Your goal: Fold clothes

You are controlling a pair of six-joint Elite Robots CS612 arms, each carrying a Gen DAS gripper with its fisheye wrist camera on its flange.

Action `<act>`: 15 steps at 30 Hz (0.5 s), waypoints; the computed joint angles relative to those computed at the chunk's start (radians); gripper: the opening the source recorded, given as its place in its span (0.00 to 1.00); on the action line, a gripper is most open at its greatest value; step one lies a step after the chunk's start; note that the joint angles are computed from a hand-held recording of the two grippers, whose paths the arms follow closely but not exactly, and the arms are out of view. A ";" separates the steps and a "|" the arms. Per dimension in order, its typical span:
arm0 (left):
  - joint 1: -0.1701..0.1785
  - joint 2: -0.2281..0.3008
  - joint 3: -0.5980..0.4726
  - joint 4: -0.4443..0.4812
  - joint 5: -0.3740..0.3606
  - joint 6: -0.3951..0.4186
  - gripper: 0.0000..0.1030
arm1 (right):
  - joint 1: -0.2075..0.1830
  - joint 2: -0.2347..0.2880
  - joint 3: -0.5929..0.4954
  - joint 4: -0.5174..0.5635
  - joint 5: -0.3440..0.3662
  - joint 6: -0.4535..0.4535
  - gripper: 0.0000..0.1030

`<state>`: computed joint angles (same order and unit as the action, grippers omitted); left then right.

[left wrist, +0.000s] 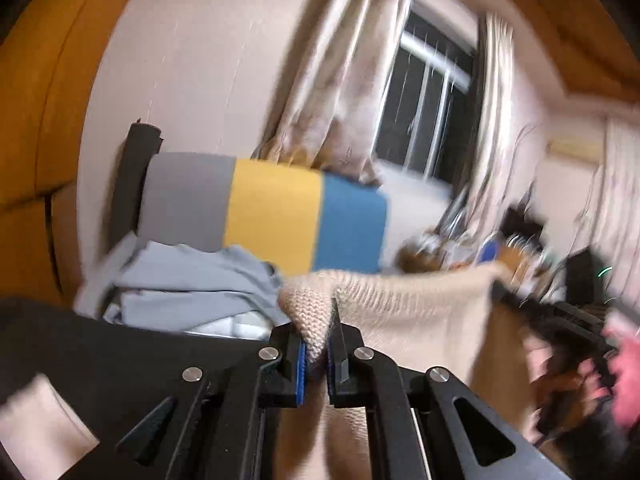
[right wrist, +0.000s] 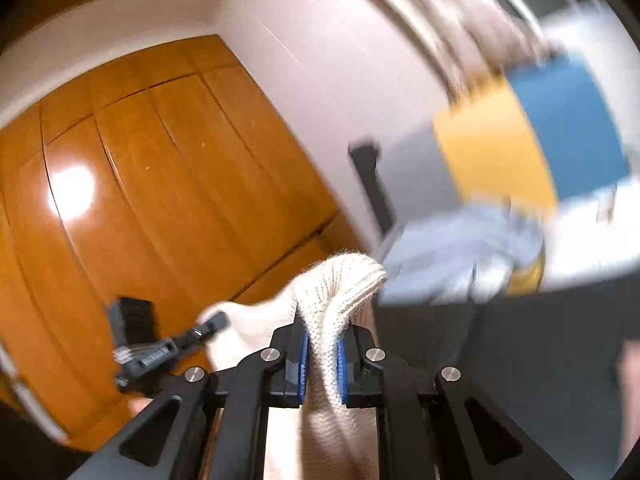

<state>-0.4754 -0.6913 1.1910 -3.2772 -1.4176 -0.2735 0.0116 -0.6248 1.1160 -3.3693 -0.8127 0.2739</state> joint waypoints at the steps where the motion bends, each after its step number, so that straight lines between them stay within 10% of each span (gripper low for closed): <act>1: 0.003 0.024 -0.056 0.073 0.026 0.008 0.14 | 0.015 0.005 -0.031 0.005 -0.078 -0.034 0.11; 3: 0.017 0.070 -0.158 0.275 0.044 -0.013 0.22 | 0.043 0.023 -0.083 0.100 -0.286 -0.152 0.25; 6: 0.041 0.108 -0.205 0.422 0.016 -0.114 0.20 | 0.080 0.085 -0.201 0.246 -0.560 -0.263 0.80; 15: 0.079 0.048 0.110 0.442 -0.098 -0.338 0.20 | 0.023 0.068 -0.037 0.436 -0.399 -0.197 0.80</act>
<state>-0.3968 -0.6430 1.3009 -2.8352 -1.5153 -0.6117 0.0346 -0.5571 1.0786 -2.9336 -1.2122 0.0771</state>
